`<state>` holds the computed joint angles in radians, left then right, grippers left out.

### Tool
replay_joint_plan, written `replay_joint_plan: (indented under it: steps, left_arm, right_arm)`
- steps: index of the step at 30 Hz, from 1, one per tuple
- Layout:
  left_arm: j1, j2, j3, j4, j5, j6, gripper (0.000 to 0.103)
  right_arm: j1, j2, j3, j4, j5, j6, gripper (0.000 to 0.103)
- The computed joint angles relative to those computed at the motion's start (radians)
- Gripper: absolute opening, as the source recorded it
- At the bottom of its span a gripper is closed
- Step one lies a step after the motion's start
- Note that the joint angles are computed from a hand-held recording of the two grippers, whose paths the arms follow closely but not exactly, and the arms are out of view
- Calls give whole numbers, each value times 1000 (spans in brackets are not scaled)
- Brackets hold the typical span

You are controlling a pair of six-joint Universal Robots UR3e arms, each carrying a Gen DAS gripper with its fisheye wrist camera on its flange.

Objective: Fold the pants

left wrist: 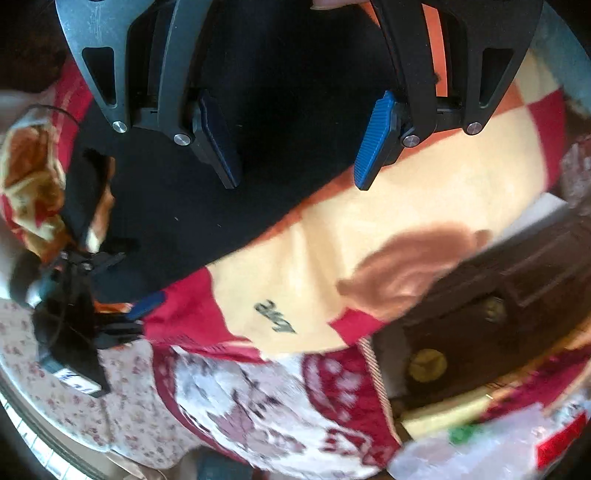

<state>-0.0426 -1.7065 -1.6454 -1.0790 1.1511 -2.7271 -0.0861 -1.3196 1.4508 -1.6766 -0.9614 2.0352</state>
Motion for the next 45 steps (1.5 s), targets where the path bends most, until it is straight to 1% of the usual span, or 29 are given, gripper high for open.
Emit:
replay_joint_plan:
  steps: [2, 4, 7, 10, 11, 13, 14, 15, 16, 17, 18, 21, 22, 24, 28, 30, 32, 35, 36, 39, 41, 42, 43, 44, 45]
  left_arm:
    - [-9, -31, 36, -23, 9, 26, 64]
    - [-1, -53, 67, -64, -9, 47, 64]
    - [10, -74, 88, -97, -28, 61, 64]
    - [1, -84, 78, -75, -20, 63, 64]
    - [-5, -78, 63, -52, -12, 57, 64]
    - [-22, -57, 29, -3, 10, 43, 54]
    - [-28, -47, 15, 13, 10, 42, 41]
    - [-39, -30, -5, 39, 20, 37, 27]
    - [-65, -11, -27, 84, 59, 24, 17]
    - [-92, -2, -39, 120, 111, 10, 8]
    - [-120, 11, -49, 144, 157, -3, 8]
    - [-147, 62, -78, 171, 202, -29, 7]
    - [-151, 97, -97, 181, 208, -32, 7]
    - [-144, 180, -131, 173, 192, -39, 7]
    - [-153, 383, -200, 124, 172, -59, 7]
    - [-191, 480, -243, 98, 197, -86, 7]
    - [-237, 602, -317, 75, 217, -142, 7]
    - [-346, 741, -434, 72, 283, -253, 7]
    - [-391, 780, -484, 76, 314, -318, 7]
    - [-453, 859, -595, 81, 343, -455, 7]
    - [-515, 879, -662, 135, 397, -580, 7]
    - [-520, 897, -691, 153, 399, -628, 7]
    - [-509, 925, -722, 161, 382, -675, 7]
    - [-494, 949, -741, 160, 365, -703, 11]
    - [-472, 989, -762, 148, 339, -729, 12]
  right_arm:
    - [12, 33, -30, 20, -19, -14, 67]
    - [20, 66, -55, 16, -28, -4, 67]
    - [13, 116, -111, 70, 0, 9, 67]
    - [17, 117, -107, 77, 6, -1, 67]
    - [18, 110, -97, 70, 8, -5, 65]
    - [23, 101, -94, 80, 12, -21, 39]
    - [35, 81, -69, 41, -5, -3, 34]
    - [42, 61, -49, 15, -18, 2, 22]
    - [52, 35, -20, -21, -35, 6, 13]
    - [68, 5, 14, -74, -60, 21, 10]
    - [74, -20, 40, -104, -74, 31, 8]
    - [71, -115, 105, -140, -74, 48, 7]
    - [64, -152, 120, -130, -65, 45, 7]
    - [52, -237, 149, -104, -49, 39, 6]
    - [1, -427, 191, 55, 2, -6, 6]
    - [-22, -540, 231, 156, 24, -53, 6]
    - [-44, -661, 281, 260, 37, -96, 6]
    - [-104, -830, 366, 419, 54, -173, 6]
    - [-112, -882, 403, 446, 47, -184, 6]
    - [-190, -1043, 508, 599, 60, -242, 6]
    - [-246, -1147, 590, 678, 66, -271, 6]
    - [-271, -1192, 638, 709, 68, -281, 6]
    - [-285, -1235, 681, 721, 65, -277, 6]
    - [-268, -1289, 753, 664, 62, -224, 6]
    - [-242, -1321, 805, 607, 59, -167, 6]
